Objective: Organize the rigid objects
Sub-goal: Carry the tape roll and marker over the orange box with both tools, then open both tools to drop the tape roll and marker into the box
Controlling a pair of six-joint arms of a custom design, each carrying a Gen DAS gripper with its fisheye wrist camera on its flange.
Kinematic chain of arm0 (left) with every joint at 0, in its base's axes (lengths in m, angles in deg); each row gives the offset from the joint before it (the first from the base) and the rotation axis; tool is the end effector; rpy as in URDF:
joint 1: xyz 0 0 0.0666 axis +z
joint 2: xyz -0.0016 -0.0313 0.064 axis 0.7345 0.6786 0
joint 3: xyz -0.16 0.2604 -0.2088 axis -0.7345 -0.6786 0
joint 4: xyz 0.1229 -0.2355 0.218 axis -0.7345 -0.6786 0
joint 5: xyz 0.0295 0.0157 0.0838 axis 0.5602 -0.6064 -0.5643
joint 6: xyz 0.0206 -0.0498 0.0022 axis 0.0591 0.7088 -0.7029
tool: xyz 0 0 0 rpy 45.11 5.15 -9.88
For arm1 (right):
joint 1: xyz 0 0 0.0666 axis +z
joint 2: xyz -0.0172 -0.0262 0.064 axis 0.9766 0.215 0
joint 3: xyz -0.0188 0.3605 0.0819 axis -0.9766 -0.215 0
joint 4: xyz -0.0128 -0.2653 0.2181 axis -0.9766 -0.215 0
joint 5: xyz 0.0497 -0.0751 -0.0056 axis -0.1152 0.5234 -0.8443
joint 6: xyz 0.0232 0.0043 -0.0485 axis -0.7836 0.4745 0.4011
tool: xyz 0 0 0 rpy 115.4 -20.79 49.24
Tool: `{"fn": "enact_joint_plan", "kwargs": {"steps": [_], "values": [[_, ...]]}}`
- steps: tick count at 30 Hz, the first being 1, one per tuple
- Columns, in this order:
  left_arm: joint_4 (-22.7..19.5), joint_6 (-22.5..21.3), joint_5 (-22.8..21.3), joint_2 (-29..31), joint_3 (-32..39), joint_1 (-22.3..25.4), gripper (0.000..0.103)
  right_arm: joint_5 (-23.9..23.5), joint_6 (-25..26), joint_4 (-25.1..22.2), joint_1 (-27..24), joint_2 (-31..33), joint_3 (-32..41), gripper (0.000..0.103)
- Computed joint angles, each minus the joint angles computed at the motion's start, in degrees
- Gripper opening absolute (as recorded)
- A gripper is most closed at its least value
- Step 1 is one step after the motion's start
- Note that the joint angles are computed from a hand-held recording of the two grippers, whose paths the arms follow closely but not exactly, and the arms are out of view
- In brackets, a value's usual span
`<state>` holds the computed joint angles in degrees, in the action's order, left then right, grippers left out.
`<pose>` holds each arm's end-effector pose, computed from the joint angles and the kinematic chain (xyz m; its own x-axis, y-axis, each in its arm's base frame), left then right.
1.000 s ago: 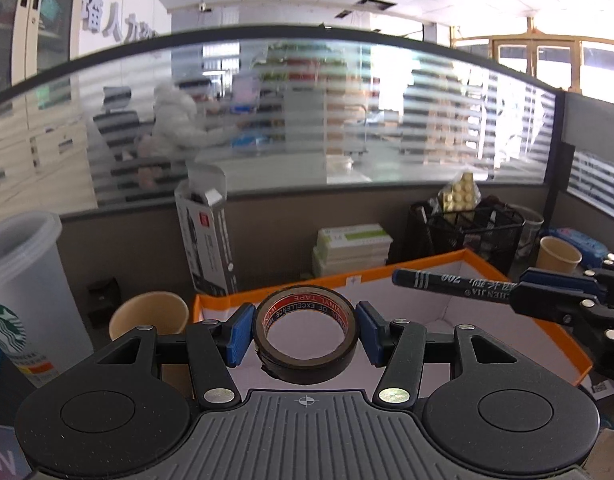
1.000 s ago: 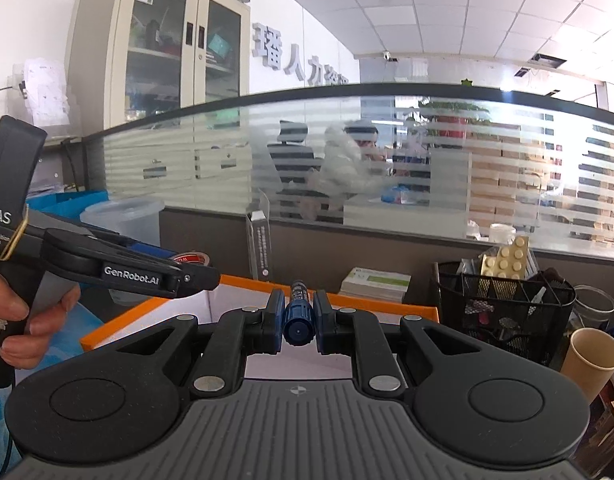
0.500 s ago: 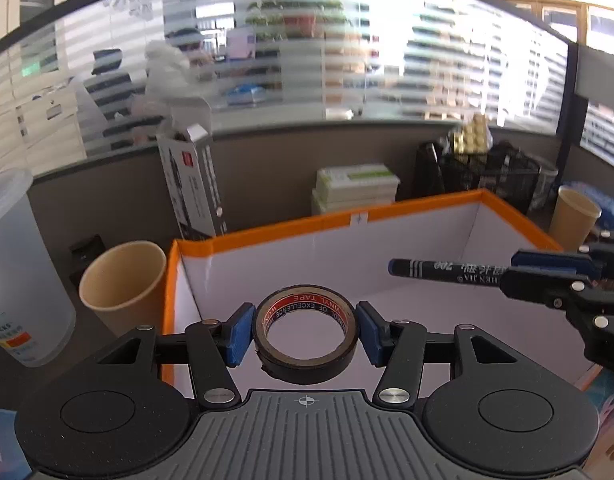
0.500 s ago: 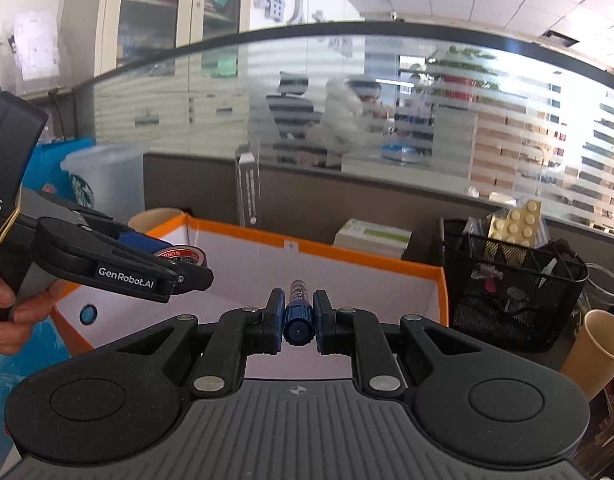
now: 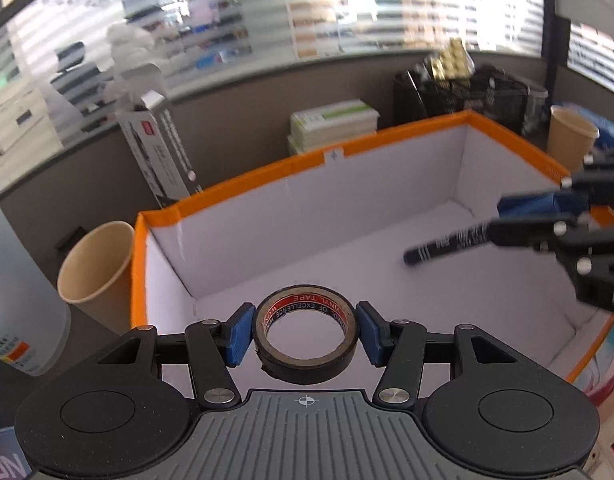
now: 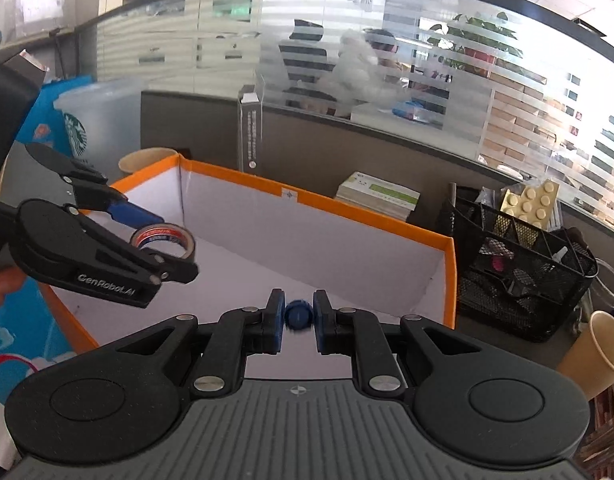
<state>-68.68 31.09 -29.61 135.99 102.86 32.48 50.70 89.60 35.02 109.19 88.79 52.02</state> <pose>0.4850 -0.1297 0.4523 -0.6081 0.4134 -0.6778 0.4408 0.8858 0.1448 0.4480 0.2685 0.4482 -0.4808 -0.2885 -0.8280 -0.4023 0.9117 -0.0840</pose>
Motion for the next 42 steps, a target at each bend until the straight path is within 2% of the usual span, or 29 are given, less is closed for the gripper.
{"fn": "enact_joint_plan", "kwargs": {"steps": [8,14,18,24,29,34,40,42], "values": [[-3.7,-0.7,-0.3,1.6,2.8,-0.3,0.053,-0.5,-0.6,-3.1,-0.8,1.4,1.8,0.014],[-11.9,-0.6,2.1,5.2,8.7,0.4,0.053,-2.8,-0.7,-8.4,-1.5,3.4,5.3,0.014],[-16.5,-1.2,2.5,7.2,12.0,0.4,0.053,-5.4,-0.8,-13.6,-2.6,6.1,9.2,0.014],[-22.8,-1.1,3.6,10.0,16.4,0.7,0.053,-4.9,0.2,-16.5,-2.3,7.7,11.6,0.014],[-27.1,-2.1,2.4,12.2,19.8,0.3,0.053,-5.2,0.2,-18.8,-2.2,8.4,13.1,0.014],[-29.6,-2.7,0.4,13.5,21.9,-0.3,0.053,-6.4,0.3,-22.6,-2.5,9.7,15.6,0.014],[-30.0,-2.5,0.0,13.5,22.1,-0.3,0.054,-6.3,0.1,-24.1,-2.4,10.2,16.6,0.016],[-29.7,-2.4,-0.2,13.3,21.8,-0.4,0.057,-6.8,0.0,-24.9,-2.5,10.5,17.3,0.02]]}}
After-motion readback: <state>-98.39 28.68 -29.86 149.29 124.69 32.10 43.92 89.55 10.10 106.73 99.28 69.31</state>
